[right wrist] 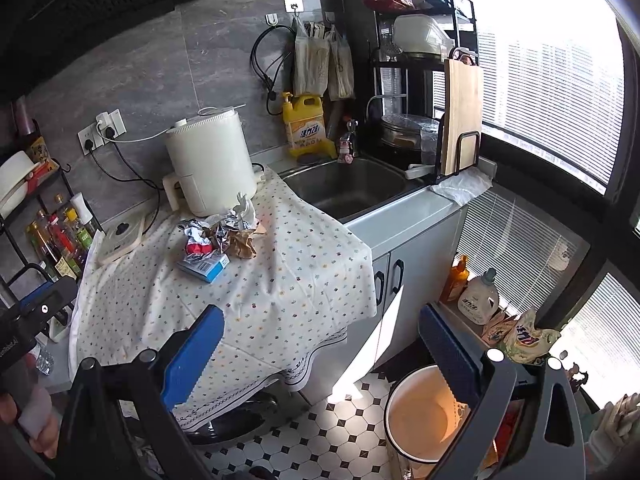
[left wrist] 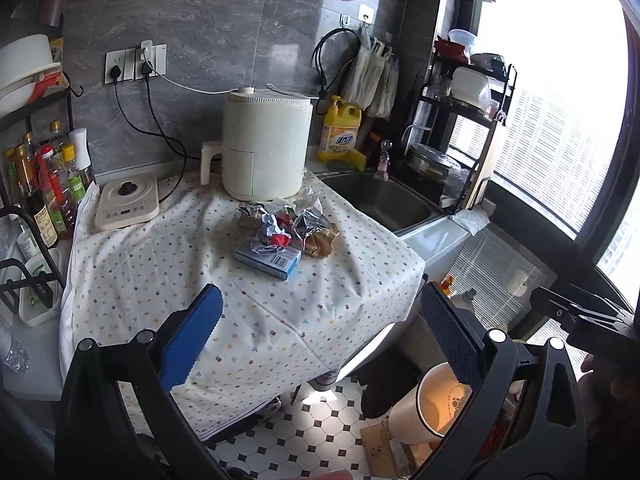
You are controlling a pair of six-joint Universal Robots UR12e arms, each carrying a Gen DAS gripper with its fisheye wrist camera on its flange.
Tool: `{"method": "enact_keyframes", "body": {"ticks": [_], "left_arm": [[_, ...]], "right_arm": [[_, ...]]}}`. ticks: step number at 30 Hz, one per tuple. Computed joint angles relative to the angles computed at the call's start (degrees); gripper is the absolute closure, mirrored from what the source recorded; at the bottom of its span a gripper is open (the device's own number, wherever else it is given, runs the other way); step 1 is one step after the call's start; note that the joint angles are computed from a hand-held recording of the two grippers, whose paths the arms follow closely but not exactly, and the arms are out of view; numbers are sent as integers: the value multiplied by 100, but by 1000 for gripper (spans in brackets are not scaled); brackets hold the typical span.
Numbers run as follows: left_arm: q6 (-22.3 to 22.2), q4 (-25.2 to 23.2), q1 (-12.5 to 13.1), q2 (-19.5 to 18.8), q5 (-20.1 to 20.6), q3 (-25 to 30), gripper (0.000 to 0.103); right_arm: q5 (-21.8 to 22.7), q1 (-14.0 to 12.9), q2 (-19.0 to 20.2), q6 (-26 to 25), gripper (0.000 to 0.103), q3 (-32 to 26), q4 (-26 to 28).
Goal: Collect trash
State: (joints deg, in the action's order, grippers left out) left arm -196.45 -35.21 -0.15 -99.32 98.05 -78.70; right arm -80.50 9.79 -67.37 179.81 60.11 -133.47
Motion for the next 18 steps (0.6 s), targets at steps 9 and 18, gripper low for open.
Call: {"method": "enact_keyframes", "body": {"ticks": [9, 18], "left_arm": [[-7, 34, -11, 9, 32, -26, 4], [-60, 45, -25, 15, 14, -53, 4]], "right_arm": [[33, -16, -2, 48, 8, 8, -25], [125, -50, -60, 34, 8, 110, -51]]}}
